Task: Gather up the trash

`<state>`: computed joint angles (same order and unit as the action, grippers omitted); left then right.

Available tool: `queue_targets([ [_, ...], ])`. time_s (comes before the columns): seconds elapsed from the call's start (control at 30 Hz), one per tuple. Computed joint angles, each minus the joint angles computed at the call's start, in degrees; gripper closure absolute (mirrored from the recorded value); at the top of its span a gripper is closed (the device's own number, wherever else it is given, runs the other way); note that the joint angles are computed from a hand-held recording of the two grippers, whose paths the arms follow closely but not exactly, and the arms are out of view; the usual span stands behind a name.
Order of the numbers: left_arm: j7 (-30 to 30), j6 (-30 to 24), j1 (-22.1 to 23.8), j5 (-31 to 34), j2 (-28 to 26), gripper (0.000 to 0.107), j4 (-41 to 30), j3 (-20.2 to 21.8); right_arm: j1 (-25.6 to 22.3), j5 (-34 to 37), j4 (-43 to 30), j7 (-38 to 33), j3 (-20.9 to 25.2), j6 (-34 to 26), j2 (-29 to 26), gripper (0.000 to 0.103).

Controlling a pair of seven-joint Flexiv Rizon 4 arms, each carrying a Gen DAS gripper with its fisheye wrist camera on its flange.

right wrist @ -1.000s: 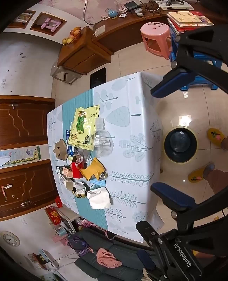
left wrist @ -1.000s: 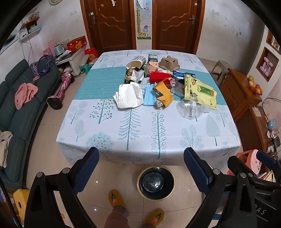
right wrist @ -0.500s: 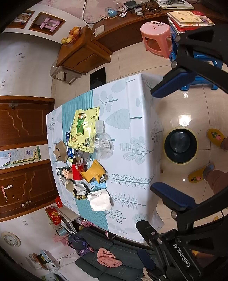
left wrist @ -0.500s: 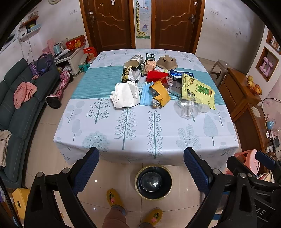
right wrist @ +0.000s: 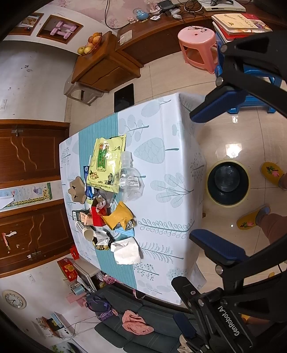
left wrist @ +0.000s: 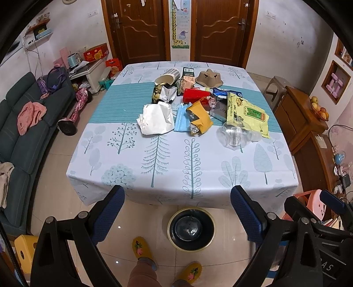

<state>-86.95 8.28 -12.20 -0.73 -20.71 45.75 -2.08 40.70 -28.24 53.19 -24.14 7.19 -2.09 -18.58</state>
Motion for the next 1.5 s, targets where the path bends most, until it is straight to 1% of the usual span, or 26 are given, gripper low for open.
queue_targets([
  [0.27, -0.1, 0.1, -0.1, 0.1, 0.0, 0.011, 0.1, 0.0, -0.4, 0.1, 0.9, 0.2, 0.2, 0.6, 0.5, 0.005],
  [0.33, 0.1, -0.1, 0.0, -0.1, -0.1, 0.011, -0.1, 0.0, 0.1, -0.1, -0.2, 0.2, 0.1, 0.2, -0.3, 0.005],
  [0.37, -0.2, 0.2, -0.1, 0.0, 0.1, 0.011, 0.3, 0.0, 0.7, 0.1, -0.6, 0.2, -0.7, 0.2, -0.5, 0.005],
  [0.4, -0.2, 0.1, -0.1, 0.0, 0.1, 0.012, 0.2, 0.0, -0.2, 0.1, 0.9, 0.2, 0.1, 0.7, 0.4, 0.005],
  [0.53, -0.2, -0.1, -0.1, 0.1, -0.1, 0.012, -0.2, -0.1, -0.9, 0.2, 2.6, 0.2, 0.4, 1.8, 1.4, 0.005],
  [0.67, -1.1, 0.4, -1.0, 0.9, 0.1, 0.012, 0.0, 0.0, -0.3, -0.2, 0.9, 0.2, 0.4, 1.0, 0.5, 0.005],
  [0.83, -1.0, -0.5, -0.3, 0.3, 0.3, 0.012, -1.0, 0.0, 0.0, -0.5, 0.1, -0.2, 0.1, 0.9, 0.0, 0.005],
  [1.03, -1.1, -0.7, -0.1, 0.3, 0.5, 0.012, -1.3, 0.0, 0.0, -0.6, 0.4, -0.5, 0.1, 1.6, 0.2, 0.005],
  [1.3, -1.8, -1.0, 0.3, 0.3, 0.2, 0.012, -3.7, 0.2, 0.0, -0.9, 0.0, -1.9, -0.1, 3.3, 0.2, 0.005],
  [1.4, -2.1, -1.0, 0.9, -0.5, 0.6, 0.012, -3.3, 0.3, 0.1, -0.8, -0.9, -2.5, -0.1, 3.8, -0.4, 0.005],
  [1.5, -1.8, -2.7, 1.6, -0.8, 0.0, 0.012, -4.7, 0.3, 0.4, -0.6, -2.3, -3.5, -0.4, 4.1, -1.3, 0.005],
])
